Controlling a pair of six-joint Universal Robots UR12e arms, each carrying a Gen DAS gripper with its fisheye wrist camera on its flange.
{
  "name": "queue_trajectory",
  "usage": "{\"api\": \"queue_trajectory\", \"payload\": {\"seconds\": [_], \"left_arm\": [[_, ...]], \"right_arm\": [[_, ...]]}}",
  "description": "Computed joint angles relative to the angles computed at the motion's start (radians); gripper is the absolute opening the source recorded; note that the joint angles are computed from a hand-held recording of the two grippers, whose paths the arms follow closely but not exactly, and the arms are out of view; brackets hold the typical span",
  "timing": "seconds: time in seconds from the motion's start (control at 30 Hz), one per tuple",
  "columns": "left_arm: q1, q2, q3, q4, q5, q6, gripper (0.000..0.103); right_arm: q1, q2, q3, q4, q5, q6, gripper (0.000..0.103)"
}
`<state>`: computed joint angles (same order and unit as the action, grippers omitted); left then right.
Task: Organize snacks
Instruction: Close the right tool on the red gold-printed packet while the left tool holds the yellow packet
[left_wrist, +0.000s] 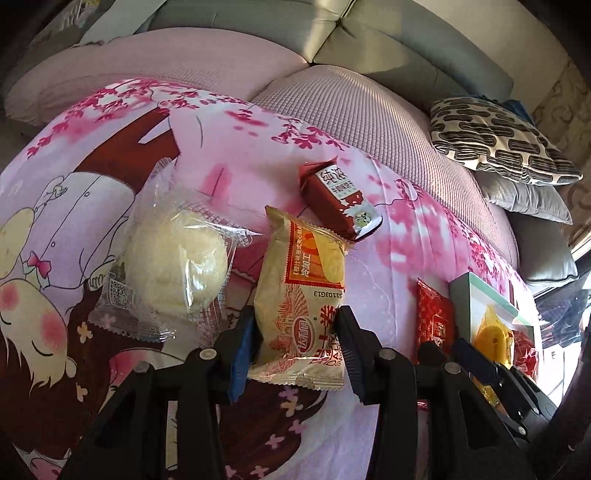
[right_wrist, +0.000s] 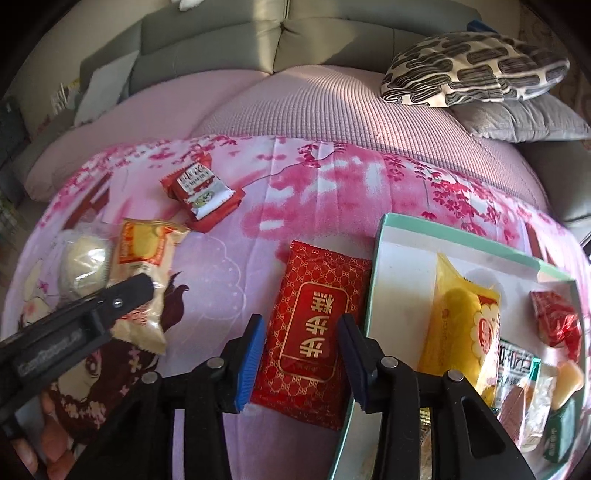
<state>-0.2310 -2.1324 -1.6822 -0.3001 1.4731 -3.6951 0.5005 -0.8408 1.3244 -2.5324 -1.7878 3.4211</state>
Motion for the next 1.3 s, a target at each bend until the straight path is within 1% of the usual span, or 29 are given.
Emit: {"api": "queue_trajectory", "payload": {"seconds": [0.07, 0.13, 0.23, 0.3, 0.43, 0.53, 0.73, 0.8, 0.93, 1.07, 1.17, 1.3], "left_arm": [[0.003, 0.0, -0.002, 0.003, -0.01, -0.003, 0.046], [0.007, 0.001, -0.007, 0.009, -0.02, -0.007, 0.046], [0.01, 0.005, -0.014, 0.016, -0.027, -0.017, 0.046], [0.012, 0.006, -0.017, 0.018, -0.031, -0.021, 0.046], [0.019, 0.009, -0.028, 0.031, -0.056, -0.023, 0.046], [0.028, 0.012, -0.039, 0.048, -0.073, -0.036, 0.046], [0.04, 0.018, -0.058, 0.073, -0.088, -0.063, 0.046], [0.043, 0.017, -0.059, 0.079, -0.096, -0.068, 0.046], [0.044, 0.016, -0.06, 0.083, -0.102, -0.07, 0.046], [0.045, 0.015, -0.061, 0.086, -0.106, -0.07, 0.046], [0.046, 0.016, -0.063, 0.089, -0.11, -0.07, 0.046], [0.048, 0.015, -0.064, 0.09, -0.113, -0.071, 0.046]], "right_arm": [[0.002, 0.004, -0.009, 0.016, -0.004, 0.001, 0.05], [0.003, 0.008, -0.018, 0.029, -0.006, 0.004, 0.056], [0.008, 0.022, -0.051, 0.078, -0.029, -0.013, 0.057], [0.004, 0.028, -0.069, 0.107, -0.01, -0.02, 0.059], [-0.015, 0.04, -0.104, 0.165, 0.051, 0.014, 0.059], [-0.018, 0.046, -0.121, 0.192, 0.052, 0.049, 0.059], [-0.029, 0.039, -0.114, 0.195, 0.093, 0.11, 0.06], [-0.028, 0.038, -0.115, 0.206, 0.09, 0.119, 0.06], [-0.018, 0.045, -0.132, 0.24, 0.051, 0.092, 0.06], [-0.019, 0.046, -0.141, 0.267, 0.043, 0.088, 0.059], [-0.017, 0.06, -0.167, 0.309, 0.009, 0.089, 0.059], [-0.027, 0.061, -0.171, 0.324, 0.044, 0.117, 0.059]]}}
